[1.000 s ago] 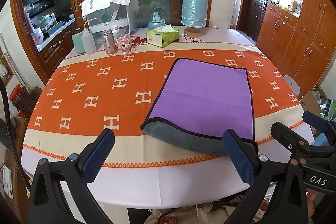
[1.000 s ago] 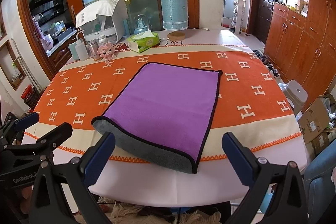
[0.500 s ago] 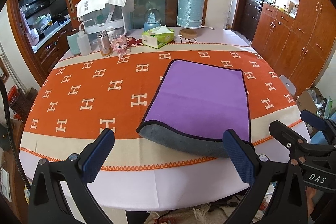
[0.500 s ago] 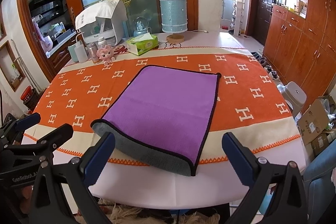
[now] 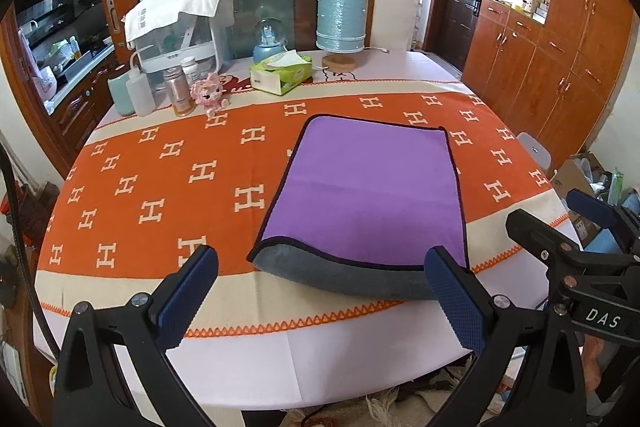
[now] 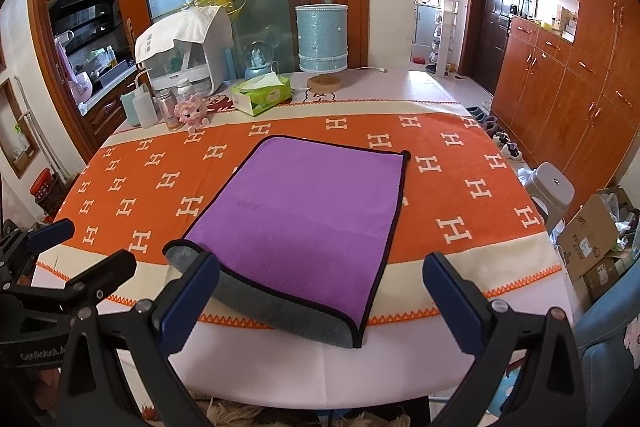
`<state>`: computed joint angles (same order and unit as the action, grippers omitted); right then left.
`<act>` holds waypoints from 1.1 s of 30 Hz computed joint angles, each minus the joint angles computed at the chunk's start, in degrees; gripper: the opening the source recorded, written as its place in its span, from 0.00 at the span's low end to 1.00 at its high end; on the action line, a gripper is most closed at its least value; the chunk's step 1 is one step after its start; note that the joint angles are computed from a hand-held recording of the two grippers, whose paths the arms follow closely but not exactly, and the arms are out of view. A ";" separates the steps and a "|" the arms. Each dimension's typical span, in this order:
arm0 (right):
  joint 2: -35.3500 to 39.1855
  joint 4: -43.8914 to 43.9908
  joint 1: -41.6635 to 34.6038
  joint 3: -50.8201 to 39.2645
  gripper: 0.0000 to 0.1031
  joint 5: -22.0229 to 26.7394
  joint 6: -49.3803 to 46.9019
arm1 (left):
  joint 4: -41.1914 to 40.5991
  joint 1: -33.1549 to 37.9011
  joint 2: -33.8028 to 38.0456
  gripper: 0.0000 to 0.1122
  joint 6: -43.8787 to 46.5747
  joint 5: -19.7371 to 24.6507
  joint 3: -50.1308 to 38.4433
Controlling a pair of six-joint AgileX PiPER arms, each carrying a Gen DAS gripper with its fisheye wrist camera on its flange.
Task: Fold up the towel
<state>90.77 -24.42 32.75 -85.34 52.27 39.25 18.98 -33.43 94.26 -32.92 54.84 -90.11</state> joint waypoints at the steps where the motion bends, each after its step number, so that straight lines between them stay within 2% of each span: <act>1: -0.06 -0.06 0.10 0.05 0.99 0.04 0.05 | -0.53 0.25 0.23 0.91 0.57 -0.03 -0.26; 7: 0.16 -0.10 -0.03 -0.45 0.99 0.10 -0.73 | -4.77 2.57 1.12 0.91 4.55 -0.18 -1.57; 18: 0.29 2.09 -1.68 -0.11 0.99 -1.95 -2.86 | -6.14 6.68 1.40 0.91 9.63 -3.33 -1.91; 26: 1.96 1.21 -0.98 -0.30 0.95 -1.05 -2.59 | -16.20 11.57 2.96 0.91 20.61 -9.36 -0.50; 30: 3.70 1.34 -1.18 0.20 0.94 -0.61 -2.55 | -19.43 13.00 3.69 0.91 26.71 -14.72 2.23; 31: 3.70 2.21 -1.51 1.05 0.93 -1.38 -3.11 | -22.05 13.77 3.70 0.91 30.12 -16.60 3.37; 33: 4.14 1.78 -1.47 2.51 0.90 -2.04 -2.45 | -27.37 15.47 4.48 0.91 35.80 -17.59 3.91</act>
